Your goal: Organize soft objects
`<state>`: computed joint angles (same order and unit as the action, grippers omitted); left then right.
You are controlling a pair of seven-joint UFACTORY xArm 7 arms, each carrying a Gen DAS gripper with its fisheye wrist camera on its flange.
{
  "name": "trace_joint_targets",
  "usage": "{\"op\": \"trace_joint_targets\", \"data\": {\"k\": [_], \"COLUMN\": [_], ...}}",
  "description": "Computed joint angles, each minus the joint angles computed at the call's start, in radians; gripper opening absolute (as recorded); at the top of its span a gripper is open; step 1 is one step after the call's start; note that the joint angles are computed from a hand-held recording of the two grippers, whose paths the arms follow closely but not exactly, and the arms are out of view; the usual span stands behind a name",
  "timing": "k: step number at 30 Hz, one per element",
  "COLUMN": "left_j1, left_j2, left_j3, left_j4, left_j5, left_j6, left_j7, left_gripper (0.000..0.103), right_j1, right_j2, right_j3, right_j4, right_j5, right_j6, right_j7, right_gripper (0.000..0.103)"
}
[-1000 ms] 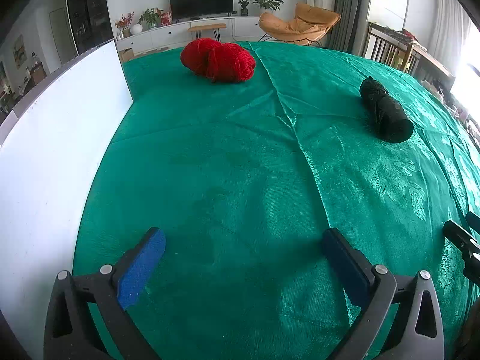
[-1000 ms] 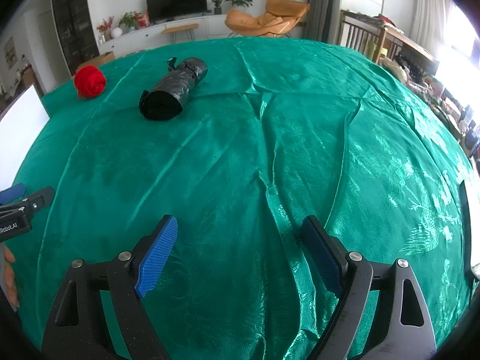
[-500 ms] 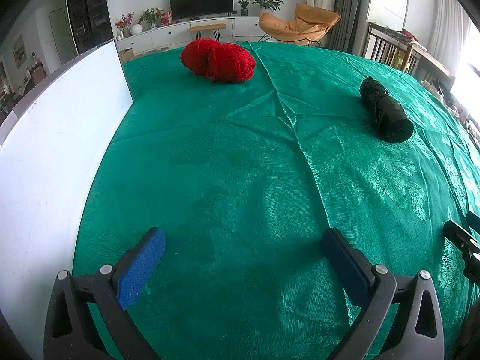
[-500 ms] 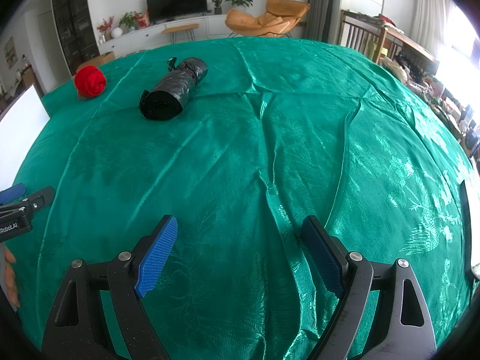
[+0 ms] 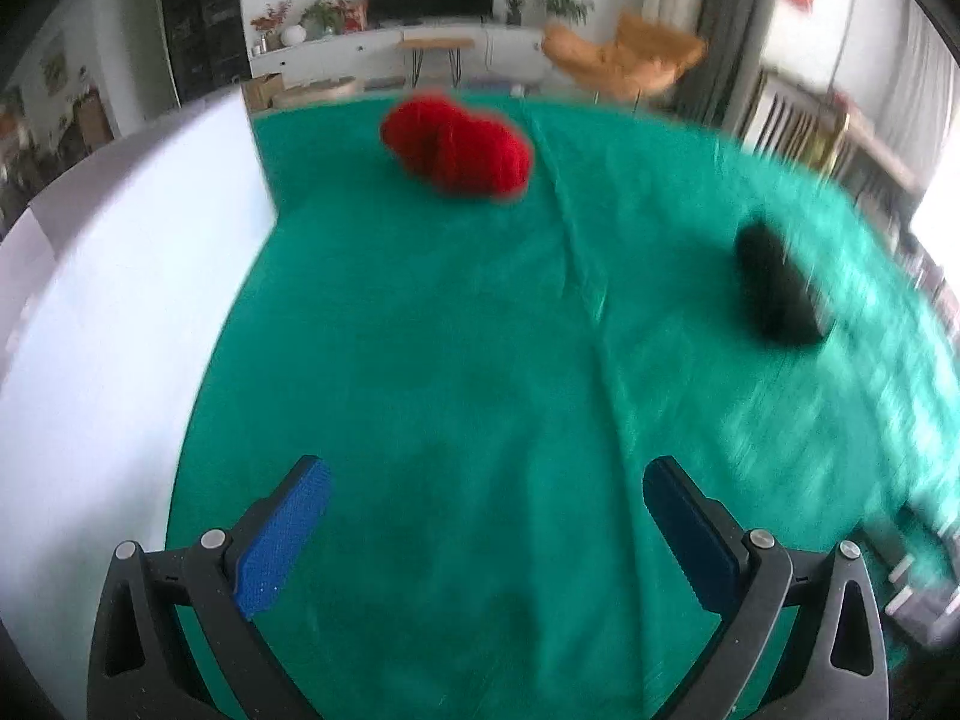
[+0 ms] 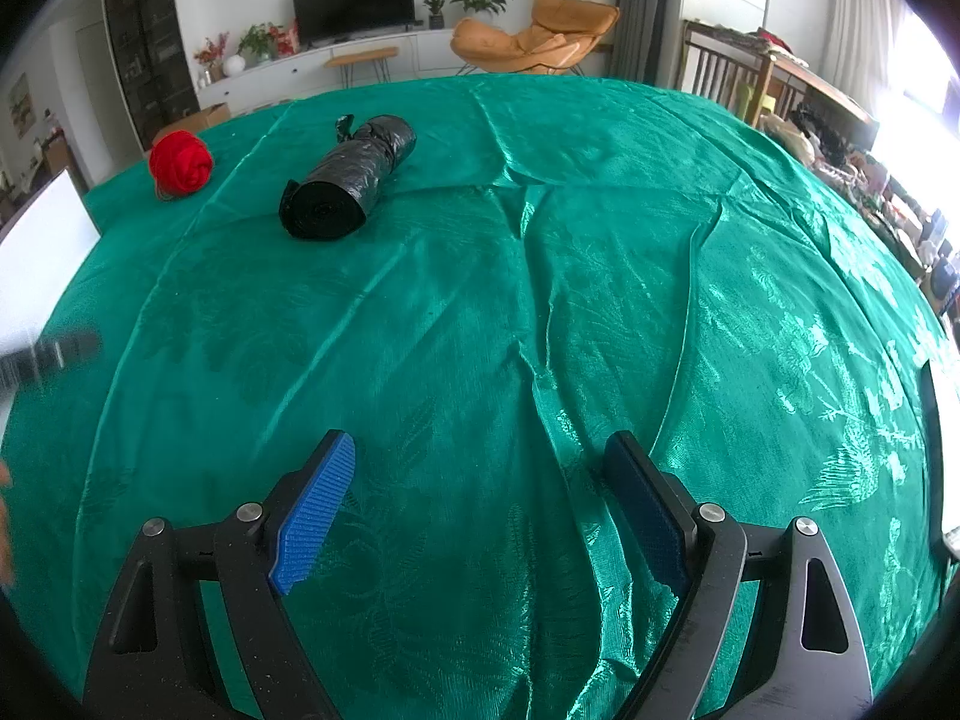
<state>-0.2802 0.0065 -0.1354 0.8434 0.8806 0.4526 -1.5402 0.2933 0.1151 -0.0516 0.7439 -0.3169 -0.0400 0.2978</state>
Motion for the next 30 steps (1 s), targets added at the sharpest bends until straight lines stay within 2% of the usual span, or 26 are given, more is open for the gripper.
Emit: {"op": "trace_joint_targets", "data": {"k": [2, 4, 8, 11, 14, 17, 18, 19, 20, 21, 23, 26, 28, 30], "left_j1": [0.023, 0.049, 0.081, 0.102, 0.113, 0.097, 0.051, 0.03, 0.025, 0.005, -0.017, -0.059, -0.06, -0.083], "left_j2": [0.012, 0.057, 0.234, 0.368, 0.479, 0.553, 0.565, 0.575, 0.582, 0.577, 0.554, 0.482, 0.396, 0.305], "left_j3": [0.022, 0.048, 0.095, 0.108, 0.123, 0.15, 0.202, 0.222, 0.226, 0.246, 0.264, 0.287, 0.264, 0.248], "left_j4": [0.047, 0.129, 0.366, 0.515, 0.618, 0.677, 0.691, 0.704, 0.711, 0.706, 0.684, 0.601, 0.498, 0.408], "left_j5": [0.005, -0.029, -0.183, -0.308, -0.407, -0.462, -0.431, -0.42, -0.423, -0.399, -0.368, -0.304, -0.292, -0.249], "left_j6": [-0.033, -0.057, -0.007, 0.027, 0.048, 0.08, 0.09, 0.097, 0.098, 0.09, 0.083, 0.056, 0.001, -0.001], "left_j7": [0.009, 0.078, 0.306, 0.439, 0.497, 0.509, 0.492, 0.497, 0.521, 0.528, 0.55, 0.525, 0.513, 0.482], "left_gripper": [0.103, 0.103, 0.103, 0.103, 0.103, 0.102, 0.101, 0.099, 0.086, 0.067, 0.06, 0.059, 0.059, 0.06], "right_j1": [0.002, 0.002, 0.002, 0.002, -0.004, -0.006, -0.006, -0.006, -0.015, -0.017, -0.015, -0.019, -0.017, -0.015], "right_j2": [0.0, 0.0, 0.0, 0.0, 0.0, 0.0, 0.0, 0.0, 0.0, 0.001, 0.001, 0.002, 0.002, 0.001], "right_j3": [-0.002, -0.002, -0.002, -0.002, 0.006, 0.009, 0.009, 0.009, 0.021, 0.024, 0.023, 0.028, 0.027, 0.025], "right_j4": [0.0, 0.0, 0.0, 0.0, -0.001, 0.0, 0.0, 0.0, 0.0, 0.001, 0.001, 0.001, 0.001, 0.001], "right_j5": [-0.001, -0.001, -0.002, -0.002, 0.005, 0.011, 0.012, 0.013, 0.024, 0.027, 0.03, 0.039, 0.041, 0.042], "right_j6": [0.0, 0.0, 0.0, 0.0, 0.0, 0.001, 0.001, 0.001, 0.002, 0.004, 0.004, 0.003, 0.004, 0.004], "right_j7": [0.001, 0.001, 0.002, 0.002, -0.004, -0.011, -0.011, -0.013, -0.024, -0.029, -0.032, -0.04, -0.042, -0.043], "right_gripper": [0.087, 0.087, 0.087, 0.087, 0.088, 0.088, 0.088, 0.089, 0.089, 0.09, 0.09, 0.09, 0.09, 0.09]}}
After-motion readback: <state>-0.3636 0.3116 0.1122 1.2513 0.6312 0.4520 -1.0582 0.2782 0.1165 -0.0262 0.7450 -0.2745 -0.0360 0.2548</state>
